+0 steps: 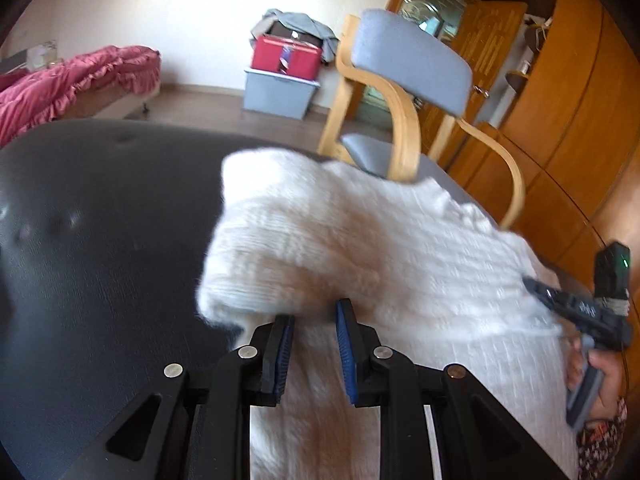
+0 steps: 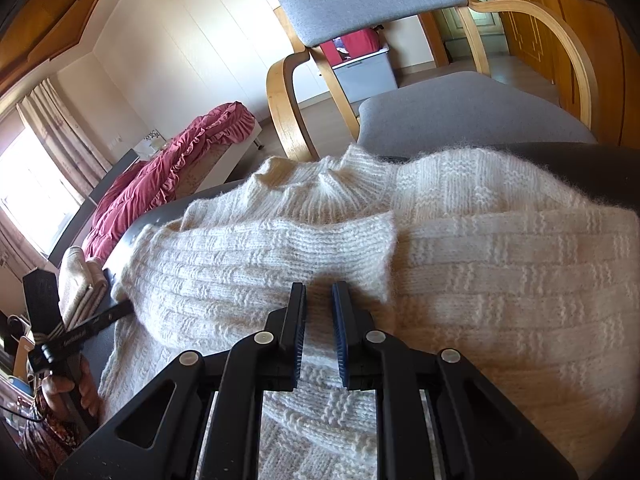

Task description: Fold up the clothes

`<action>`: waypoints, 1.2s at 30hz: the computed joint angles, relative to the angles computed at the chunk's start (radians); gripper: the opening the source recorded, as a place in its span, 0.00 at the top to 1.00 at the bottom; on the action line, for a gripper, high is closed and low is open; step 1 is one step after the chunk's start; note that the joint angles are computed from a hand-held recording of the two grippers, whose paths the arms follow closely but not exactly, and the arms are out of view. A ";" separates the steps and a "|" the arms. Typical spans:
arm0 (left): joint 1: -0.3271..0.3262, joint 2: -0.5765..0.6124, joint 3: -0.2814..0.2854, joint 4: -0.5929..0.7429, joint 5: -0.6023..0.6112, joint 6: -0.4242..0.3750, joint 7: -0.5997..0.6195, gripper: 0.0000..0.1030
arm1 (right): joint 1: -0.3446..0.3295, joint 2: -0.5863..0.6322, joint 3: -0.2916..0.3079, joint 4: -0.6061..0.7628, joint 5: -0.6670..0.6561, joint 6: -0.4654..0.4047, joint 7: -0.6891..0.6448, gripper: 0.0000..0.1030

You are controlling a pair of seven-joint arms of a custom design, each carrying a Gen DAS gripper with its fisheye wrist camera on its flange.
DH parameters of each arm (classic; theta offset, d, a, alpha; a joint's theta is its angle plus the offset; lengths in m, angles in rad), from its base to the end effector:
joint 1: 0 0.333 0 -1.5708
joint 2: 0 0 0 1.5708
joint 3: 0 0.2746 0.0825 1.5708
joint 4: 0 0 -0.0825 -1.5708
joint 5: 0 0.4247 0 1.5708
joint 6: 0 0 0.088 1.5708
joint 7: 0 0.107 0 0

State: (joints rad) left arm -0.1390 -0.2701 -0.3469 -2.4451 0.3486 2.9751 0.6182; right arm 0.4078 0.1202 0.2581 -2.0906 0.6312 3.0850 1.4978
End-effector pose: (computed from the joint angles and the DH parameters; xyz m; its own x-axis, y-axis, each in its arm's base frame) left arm 0.4657 -0.2747 0.4206 -0.0024 -0.9541 0.2995 -0.7252 -0.2045 -0.6574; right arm 0.5299 0.3510 0.3955 0.2692 -0.8491 -0.4544 -0.7699 0.0937 -0.6313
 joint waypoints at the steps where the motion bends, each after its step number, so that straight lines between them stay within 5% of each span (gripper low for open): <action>1: 0.017 0.001 -0.010 0.002 0.012 -0.010 -0.024 0.80 | -0.003 -0.001 0.004 -0.001 0.009 0.000 -0.008 0.86; 4: 0.076 -0.013 -0.055 0.000 0.088 -0.062 -0.147 0.81 | -0.010 -0.002 0.013 -0.001 0.042 0.001 -0.035 0.86; 6: 0.130 -0.047 -0.125 0.020 0.205 -0.211 -0.285 0.81 | -0.012 -0.003 0.019 -0.001 0.069 0.002 -0.057 0.86; 8: 0.136 -0.068 -0.151 0.039 0.234 -0.398 -0.376 0.81 | -0.010 -0.005 0.018 -0.002 0.083 0.001 -0.067 0.86; 9: 0.121 -0.082 -0.128 0.022 0.215 -0.420 -0.400 0.82 | -0.007 -0.007 0.015 -0.003 0.084 0.001 -0.067 0.86; 13: 0.021 -0.190 0.041 -0.141 0.058 -0.195 -0.345 0.80 | -0.003 -0.011 0.011 -0.005 0.100 -0.002 -0.078 0.86; 16: 0.072 -0.257 -0.006 -0.182 0.063 -0.138 -0.407 0.80 | 0.006 -0.013 0.000 -0.007 0.085 -0.004 -0.064 0.86; 20: 0.192 -0.168 -0.122 -0.059 0.156 -0.042 -0.420 0.79 | 0.014 -0.014 -0.010 -0.010 0.051 -0.004 -0.037 0.86; 24: 0.332 0.065 -0.286 0.214 0.452 -0.152 -0.464 0.78 | 0.001 -0.013 0.007 -0.006 0.107 -0.005 -0.084 0.86; 27: 0.302 0.291 -0.318 0.415 0.597 -0.356 -0.391 0.78 | -0.004 -0.013 0.016 -0.002 0.160 -0.005 -0.128 0.86; 29: 0.241 0.394 -0.277 0.495 0.570 -0.482 -0.309 0.76 | -0.005 -0.013 0.020 0.000 0.195 -0.006 -0.157 0.86; 32: 0.250 0.361 -0.251 0.456 0.547 -0.440 -0.429 0.76 | -0.001 -0.013 0.018 0.003 0.230 -0.008 -0.186 0.86; 36: 0.241 0.273 -0.180 0.350 0.468 -0.289 -0.485 0.78 | 0.007 -0.013 0.013 0.004 0.250 -0.010 -0.201 0.86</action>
State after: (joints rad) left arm 0.1023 0.0033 -0.5271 -2.0953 0.8167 2.6863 0.1337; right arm 0.4147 0.1069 0.2713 -2.0861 0.8816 3.0748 1.2964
